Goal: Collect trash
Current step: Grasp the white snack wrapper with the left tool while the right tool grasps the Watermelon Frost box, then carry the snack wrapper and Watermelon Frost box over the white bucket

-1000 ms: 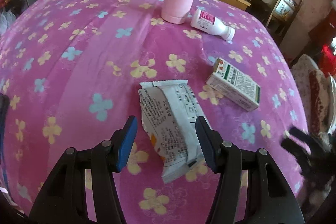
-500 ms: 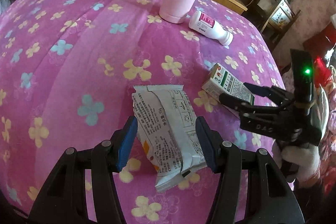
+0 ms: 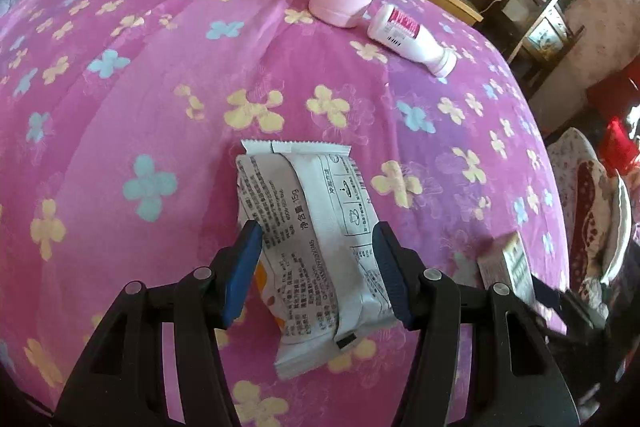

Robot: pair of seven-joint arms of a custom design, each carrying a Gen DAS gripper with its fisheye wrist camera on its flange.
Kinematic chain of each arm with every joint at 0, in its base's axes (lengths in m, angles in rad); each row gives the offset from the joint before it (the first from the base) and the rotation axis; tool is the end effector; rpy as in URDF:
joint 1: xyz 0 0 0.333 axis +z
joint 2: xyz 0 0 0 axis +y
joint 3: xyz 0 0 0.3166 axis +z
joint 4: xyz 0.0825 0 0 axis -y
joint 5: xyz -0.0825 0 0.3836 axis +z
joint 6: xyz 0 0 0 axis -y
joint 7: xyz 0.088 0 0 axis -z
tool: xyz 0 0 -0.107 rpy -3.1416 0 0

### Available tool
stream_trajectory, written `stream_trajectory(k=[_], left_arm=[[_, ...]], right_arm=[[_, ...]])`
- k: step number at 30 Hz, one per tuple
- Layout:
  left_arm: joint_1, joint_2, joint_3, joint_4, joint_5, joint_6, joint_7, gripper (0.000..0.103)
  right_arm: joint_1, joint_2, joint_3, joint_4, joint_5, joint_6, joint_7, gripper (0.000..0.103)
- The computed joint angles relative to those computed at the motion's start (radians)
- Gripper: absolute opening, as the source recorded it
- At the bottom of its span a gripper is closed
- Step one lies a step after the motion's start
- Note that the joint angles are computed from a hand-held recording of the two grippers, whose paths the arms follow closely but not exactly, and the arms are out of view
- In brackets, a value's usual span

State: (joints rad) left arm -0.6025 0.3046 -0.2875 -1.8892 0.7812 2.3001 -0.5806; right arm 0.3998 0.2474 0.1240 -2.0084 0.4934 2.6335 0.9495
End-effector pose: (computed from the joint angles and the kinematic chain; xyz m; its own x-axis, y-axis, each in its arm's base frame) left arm 0.4198 -0.4772 0.3675 0.6294 -0.7242 0.2817 -0.5919 -0.6817 -0.4301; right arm 0.5498 0.2999 0.3724 0.6984 -0.6978 -0.1590 -0.6793 -0.5762 -0.4545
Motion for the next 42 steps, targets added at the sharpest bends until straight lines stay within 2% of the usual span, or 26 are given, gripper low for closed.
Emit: stream_trajectory(k=[1, 2, 3, 4, 8, 10, 13, 14, 15, 16, 19, 20, 28, 35, 42], left_arm=[[-0.001, 0.01, 0.001, 0.009, -0.001, -0.004, -0.004, 0.058], [-0.006, 0.02, 0.004, 0.02, 0.003, -0.018, -0.009, 0.064], [-0.015, 0.033, 0.007, 0.038, 0.011, -0.046, -0.012, 0.067], [-0.02, 0.04, 0.008, 0.048, 0.012, -0.063, -0.011, 0.067], [-0.035, 0.071, 0.014, 0.091, 0.023, -0.108, 0.001, 0.079], [-0.046, 0.114, 0.007, 0.157, 0.0, -0.18, 0.08, 0.079], [-0.055, 0.129, 0.012, 0.179, -0.008, -0.195, 0.125, 0.079], [-0.057, 0.12, 0.016, 0.164, -0.002, -0.177, 0.112, 0.076], [-0.057, 0.1, 0.02, 0.134, 0.018, -0.137, 0.083, 0.065], [-0.055, 0.088, 0.021, 0.115, 0.029, -0.107, 0.069, 0.061], [-0.061, 0.088, 0.01, 0.125, 0.026, -0.12, 0.105, 0.043], [-0.067, 0.086, 0.01, 0.125, 0.032, -0.122, 0.103, 0.026], [-0.093, 0.077, 0.001, 0.128, 0.063, -0.073, 0.082, 0.024], [-0.135, 0.099, 0.001, 0.196, 0.097, -0.1, 0.101, 0.024], [-0.186, 0.184, 0.022, 0.357, 0.115, -0.148, 0.189, 0.024]], right_arm=[[-0.01, -0.009, 0.008, -0.014, 0.029, 0.007, -0.024, 0.059], [-0.015, -0.014, 0.014, -0.023, 0.051, 0.013, -0.042, 0.067], [-0.013, -0.016, 0.014, -0.028, 0.058, 0.021, -0.046, 0.081], [-0.012, -0.017, 0.015, -0.031, 0.063, 0.029, -0.048, 0.085], [-0.004, -0.009, 0.015, -0.029, 0.074, 0.041, -0.051, 0.085], [0.003, -0.008, 0.013, -0.041, 0.068, 0.061, -0.043, 0.085], [0.005, -0.015, 0.018, -0.072, 0.074, 0.104, -0.054, 0.082], [0.012, -0.02, 0.014, -0.087, 0.063, 0.131, -0.05, 0.074], [0.021, -0.026, 0.008, -0.101, 0.041, 0.159, -0.041, 0.057], [0.021, -0.029, 0.008, -0.105, 0.033, 0.168, -0.045, 0.055], [-0.011, -0.041, 0.027, -0.101, 0.101, 0.128, -0.1, 0.055], [-0.014, -0.051, 0.027, -0.111, 0.113, 0.134, -0.113, 0.055], [-0.033, -0.165, 0.022, -0.201, 0.247, 0.13, -0.227, 0.054], [-0.034, -0.236, 0.001, -0.259, 0.312, 0.128, -0.282, 0.054], [-0.038, -0.282, -0.016, -0.296, 0.339, 0.139, -0.303, 0.054]])
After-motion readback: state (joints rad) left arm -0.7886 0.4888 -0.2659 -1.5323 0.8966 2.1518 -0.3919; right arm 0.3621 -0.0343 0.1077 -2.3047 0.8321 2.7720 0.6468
